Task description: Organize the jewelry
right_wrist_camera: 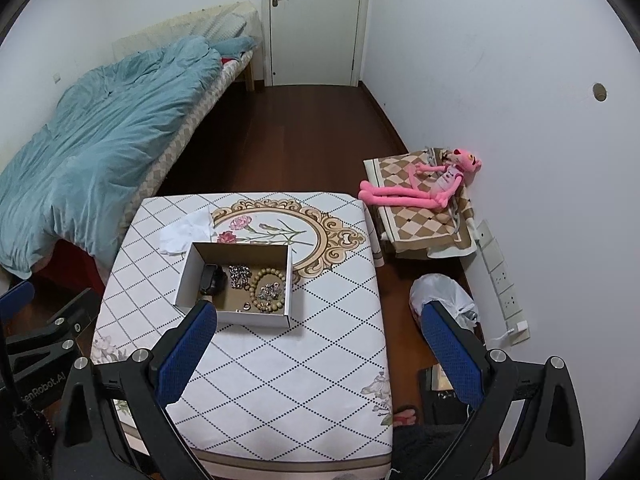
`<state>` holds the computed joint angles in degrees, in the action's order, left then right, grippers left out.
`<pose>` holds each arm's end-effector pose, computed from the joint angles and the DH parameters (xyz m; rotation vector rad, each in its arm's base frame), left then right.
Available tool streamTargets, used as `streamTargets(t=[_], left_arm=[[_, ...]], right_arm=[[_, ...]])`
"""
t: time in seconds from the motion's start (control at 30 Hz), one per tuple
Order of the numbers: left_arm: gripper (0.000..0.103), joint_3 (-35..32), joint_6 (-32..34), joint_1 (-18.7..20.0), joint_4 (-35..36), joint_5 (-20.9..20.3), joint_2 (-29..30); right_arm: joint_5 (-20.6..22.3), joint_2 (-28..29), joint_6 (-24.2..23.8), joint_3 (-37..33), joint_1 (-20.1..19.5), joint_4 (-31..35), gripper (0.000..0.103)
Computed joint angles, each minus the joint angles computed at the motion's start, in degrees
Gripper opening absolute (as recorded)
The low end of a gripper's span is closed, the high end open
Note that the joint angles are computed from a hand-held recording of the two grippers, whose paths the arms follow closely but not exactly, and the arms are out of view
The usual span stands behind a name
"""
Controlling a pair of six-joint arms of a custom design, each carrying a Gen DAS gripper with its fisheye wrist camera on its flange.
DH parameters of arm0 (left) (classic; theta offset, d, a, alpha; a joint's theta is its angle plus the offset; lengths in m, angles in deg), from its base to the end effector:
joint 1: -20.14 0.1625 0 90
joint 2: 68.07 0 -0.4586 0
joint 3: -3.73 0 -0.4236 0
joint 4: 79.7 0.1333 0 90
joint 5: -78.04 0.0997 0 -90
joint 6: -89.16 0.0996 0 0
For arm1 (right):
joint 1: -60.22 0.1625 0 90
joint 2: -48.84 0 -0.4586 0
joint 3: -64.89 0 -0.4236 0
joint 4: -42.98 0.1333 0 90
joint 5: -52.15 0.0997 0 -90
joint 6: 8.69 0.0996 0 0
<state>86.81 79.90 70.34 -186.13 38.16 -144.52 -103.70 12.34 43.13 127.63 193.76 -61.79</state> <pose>-0.2468 -0.6239 0.5135 0.5249 2.2780 -0.6356 0.6082 -0.5784 0.1882 -0.0153 -2.0919 0.8583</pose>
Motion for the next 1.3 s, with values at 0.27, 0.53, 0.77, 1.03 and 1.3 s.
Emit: streamTargets(t=[0.27, 0.53, 0.77, 1.03, 1.3], left_arm=[[0.102, -0.2, 0.0, 0.2, 0.9, -0.3, 0.3], [0.102, -0.2, 0.1, 0.4, 1.2, -0.5, 0.5], [0.102, 0.0, 0.3, 0.5, 1.1, -0.5, 0.5], [0.102, 0.0, 0.4, 0.5, 1.0, -0.6, 0.5], [0.102, 0.1, 0.5, 0.6, 1.0, -0.9, 0.4]], right_arm=[[1.0, -0.2, 0.5, 0.5, -0.6, 0.4, 0.103], [1.9, -0.3, 0.4, 0.8, -0.9, 0.2, 0.103], [2.2, -0.3, 0.5, 1.0, -1.0, 0.2, 0.103], [2.4, -0.2, 0.4, 0.9, -1.0, 0.3, 0.103], [2.7, 0.2, 0.4, 0.7, -1.0, 0.4, 0.103]])
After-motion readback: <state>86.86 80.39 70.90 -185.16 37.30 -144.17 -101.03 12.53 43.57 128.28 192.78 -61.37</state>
